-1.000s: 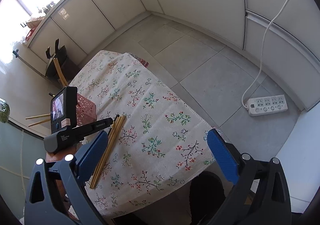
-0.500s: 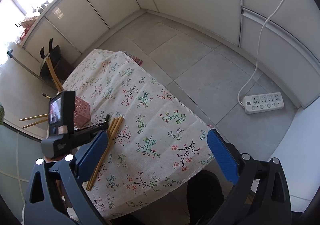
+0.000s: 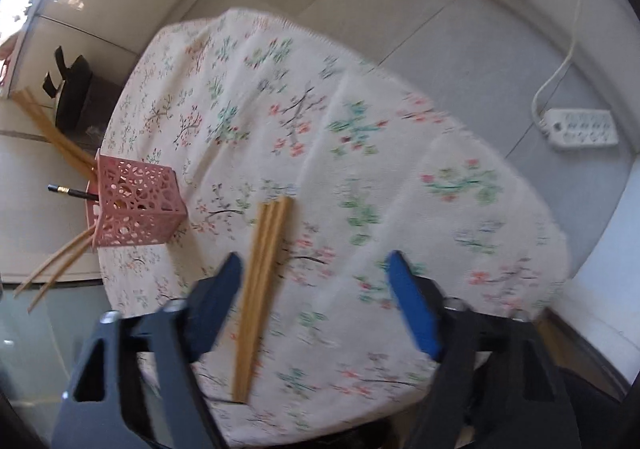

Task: Organize utensils
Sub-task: 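Grasp a wooden chopstick with the right tool while the left tool holds its chopstick upright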

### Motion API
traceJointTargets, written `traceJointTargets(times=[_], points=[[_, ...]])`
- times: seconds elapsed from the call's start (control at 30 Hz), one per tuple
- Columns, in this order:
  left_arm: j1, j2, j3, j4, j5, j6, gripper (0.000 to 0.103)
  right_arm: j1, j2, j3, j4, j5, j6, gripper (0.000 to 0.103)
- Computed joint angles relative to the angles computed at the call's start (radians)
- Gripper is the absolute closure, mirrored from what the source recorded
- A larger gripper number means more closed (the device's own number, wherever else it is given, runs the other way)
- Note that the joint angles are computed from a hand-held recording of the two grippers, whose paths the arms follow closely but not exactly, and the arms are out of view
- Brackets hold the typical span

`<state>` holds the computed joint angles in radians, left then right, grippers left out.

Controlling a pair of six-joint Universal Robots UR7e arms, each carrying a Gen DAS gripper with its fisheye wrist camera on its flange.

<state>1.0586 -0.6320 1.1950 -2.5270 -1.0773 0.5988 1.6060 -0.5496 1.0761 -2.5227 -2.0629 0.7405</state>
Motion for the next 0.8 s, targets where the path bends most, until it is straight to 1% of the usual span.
traceJointTargets(times=[0.03, 0.1, 0.17, 0.23, 0.27, 0.33, 0.37, 0.4, 0.43, 0.5, 0.57, 0.6, 0.63, 0.7, 0.8], points=[[0.002, -0.024, 0.028, -0.019, -0.010, 0.001, 0.097, -0.004, 0.019, -0.034, 0.026, 0.011, 0.018, 0.055], [0.008, -0.072, 0.080, -0.062, -0.045, -0.009, 0.097, -0.004, 0.052, -0.091, 0.066, -0.002, 0.031, 0.059], [0.015, -0.077, 0.080, -0.096, -0.078, -0.015, 0.097, -0.001, 0.089, -0.153, 0.106, -0.028, 0.037, 0.061], [0.016, -0.091, 0.081, -0.115, -0.104, -0.023, 0.097, -0.004, 0.120, -0.205, 0.148, -0.024, 0.054, 0.066], [0.018, -0.099, 0.082, -0.121, -0.125, -0.029, 0.097, -0.006, 0.128, -0.219, 0.166, -0.026, 0.060, 0.066], [0.023, -0.111, 0.074, -0.122, -0.158, -0.034, 0.097, -0.004, 0.159, -0.277, 0.231, -0.048, 0.075, 0.070], [0.024, -0.119, 0.075, -0.126, -0.173, -0.036, 0.097, -0.001, 0.168, -0.291, 0.234, -0.063, 0.074, 0.070], [0.026, -0.122, 0.075, -0.129, -0.182, -0.036, 0.097, 0.003, 0.178, -0.309, 0.245, -0.076, 0.070, 0.073], [0.029, -0.125, 0.076, -0.133, -0.190, -0.037, 0.097, 0.004, 0.190, -0.329, 0.258, -0.078, 0.068, 0.081], [0.033, -0.128, 0.068, -0.130, -0.200, -0.042, 0.097, 0.004, 0.190, -0.323, 0.246, -0.077, 0.086, 0.084], [0.035, -0.131, 0.064, -0.125, -0.206, -0.051, 0.097, 0.002, 0.181, -0.305, 0.230, -0.058, 0.096, 0.085], [0.036, -0.132, 0.062, -0.125, -0.206, -0.055, 0.097, 0.002, 0.180, -0.301, 0.223, -0.058, 0.100, 0.087], [0.038, -0.131, 0.060, -0.124, -0.207, -0.056, 0.097, 0.001, 0.193, -0.322, 0.234, -0.065, 0.100, 0.092], [0.037, -0.131, 0.057, -0.121, -0.202, -0.064, 0.097, -0.002, 0.185, -0.299, 0.205, -0.067, 0.084, 0.093], [0.034, -0.126, 0.058, -0.124, -0.190, -0.061, 0.097, 0.006, 0.203, -0.329, 0.217, -0.105, 0.039, 0.093]])
